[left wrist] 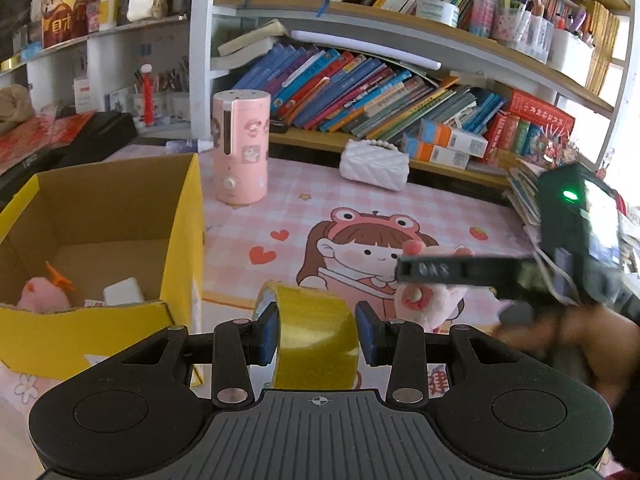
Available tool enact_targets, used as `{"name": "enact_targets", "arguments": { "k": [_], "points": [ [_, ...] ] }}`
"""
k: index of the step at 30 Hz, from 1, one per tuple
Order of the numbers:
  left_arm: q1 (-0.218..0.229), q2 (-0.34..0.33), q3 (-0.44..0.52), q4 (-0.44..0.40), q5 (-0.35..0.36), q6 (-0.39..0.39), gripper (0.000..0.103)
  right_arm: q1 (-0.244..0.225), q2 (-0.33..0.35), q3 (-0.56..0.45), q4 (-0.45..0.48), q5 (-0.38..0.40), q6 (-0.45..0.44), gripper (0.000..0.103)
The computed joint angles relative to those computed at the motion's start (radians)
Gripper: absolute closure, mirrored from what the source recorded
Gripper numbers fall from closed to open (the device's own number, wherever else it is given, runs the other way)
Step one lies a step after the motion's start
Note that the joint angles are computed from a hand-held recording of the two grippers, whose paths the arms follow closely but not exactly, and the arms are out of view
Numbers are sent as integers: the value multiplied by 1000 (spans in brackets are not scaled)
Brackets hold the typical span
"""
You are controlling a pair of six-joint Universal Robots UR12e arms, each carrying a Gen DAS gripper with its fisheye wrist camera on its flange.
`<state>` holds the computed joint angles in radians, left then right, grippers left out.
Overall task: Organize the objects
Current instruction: 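Grasp the yellow tape roll with the left tool while the right tool grasps the pink plush pig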
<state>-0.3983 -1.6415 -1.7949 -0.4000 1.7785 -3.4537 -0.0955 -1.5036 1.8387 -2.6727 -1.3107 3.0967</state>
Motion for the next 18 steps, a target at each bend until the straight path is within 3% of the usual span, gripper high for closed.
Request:
{"name": "enact_targets", "arguments": {
  "k": [6,10,14,18],
  "points": [
    [3,8,-9,5,-2,-3,65,14,46,-42,49,-53,55,10],
    [7,13,-16,12,-10,-5,65,16,59,-54,71,-75,51,31],
    [17,20,-27,32,-31,-7,65,10,50,-47,67,-59,42,40],
    [28,28,-42,58,-68,9,65,5,9,-15,44,-40,33,40]
  ]
}}
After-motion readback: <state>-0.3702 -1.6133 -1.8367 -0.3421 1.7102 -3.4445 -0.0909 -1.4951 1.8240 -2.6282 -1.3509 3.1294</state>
